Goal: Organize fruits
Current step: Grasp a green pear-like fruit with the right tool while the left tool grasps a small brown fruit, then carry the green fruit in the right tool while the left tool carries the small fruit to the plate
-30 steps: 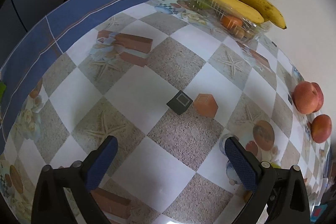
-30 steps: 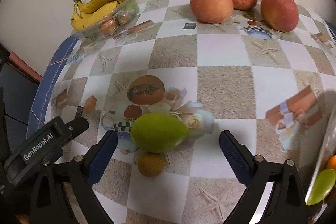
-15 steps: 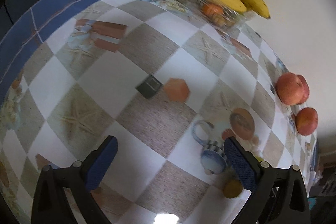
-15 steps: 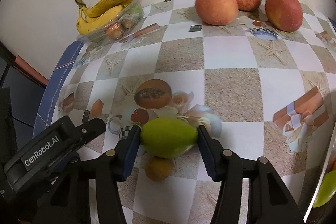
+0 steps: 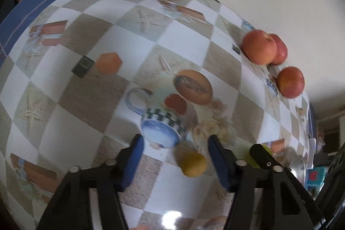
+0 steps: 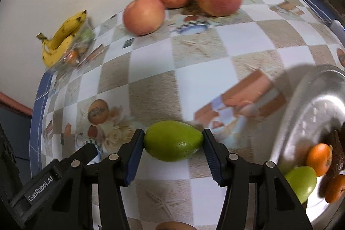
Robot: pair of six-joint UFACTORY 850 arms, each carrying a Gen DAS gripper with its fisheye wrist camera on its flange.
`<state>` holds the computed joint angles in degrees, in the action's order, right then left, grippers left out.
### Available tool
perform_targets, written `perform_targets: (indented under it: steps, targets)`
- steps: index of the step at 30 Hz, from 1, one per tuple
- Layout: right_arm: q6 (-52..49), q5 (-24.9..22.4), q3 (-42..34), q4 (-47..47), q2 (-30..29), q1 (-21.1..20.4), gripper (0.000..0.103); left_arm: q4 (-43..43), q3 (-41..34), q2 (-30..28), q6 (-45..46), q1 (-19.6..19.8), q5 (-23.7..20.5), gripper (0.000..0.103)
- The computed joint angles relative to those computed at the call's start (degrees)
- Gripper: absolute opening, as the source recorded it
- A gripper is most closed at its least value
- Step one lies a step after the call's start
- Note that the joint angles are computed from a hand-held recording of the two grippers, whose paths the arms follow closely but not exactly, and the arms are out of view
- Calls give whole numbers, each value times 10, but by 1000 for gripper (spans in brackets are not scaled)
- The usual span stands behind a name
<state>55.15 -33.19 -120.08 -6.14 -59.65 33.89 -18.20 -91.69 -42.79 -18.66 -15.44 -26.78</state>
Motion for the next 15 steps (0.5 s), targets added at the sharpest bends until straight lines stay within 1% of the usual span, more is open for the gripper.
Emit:
perform_targets:
  steps: [1, 2, 4, 6, 8, 9, 11, 12, 15]
  targets:
    - [2, -1, 5, 0, 3, -1, 56, 6, -4, -2, -2, -2, -4, 51]
    - [4, -1, 7, 0, 4, -1, 56, 10, -6, -3, -2, -4, -7, 48]
    - [5, -1, 13, 3, 9, -2, 56, 11, -9, -4, 4, -8, -11, 44]
    - [3, 0, 18, 7, 12, -2, 56, -12, -8, -4, 27, -10, -11, 38]
    - [1, 3, 25, 8, 18, -2, 56, -40, -10, -6, 52, -11, -15, 29]
    - [1, 6, 32, 7, 23, -1, 56, -42, -10, -7, 56, -13, -18, 28]
    - [4, 9, 39, 5, 29, 0, 56, -3, -9, -5, 34, -21, -17, 28]
    - [5, 8, 38, 5, 29, 1, 56, -2, -7, -3, 36, -23, -16, 28]
    - [11, 8, 47, -4, 37, 4, 56, -41, 1, 1, 69, -21, -17, 28]
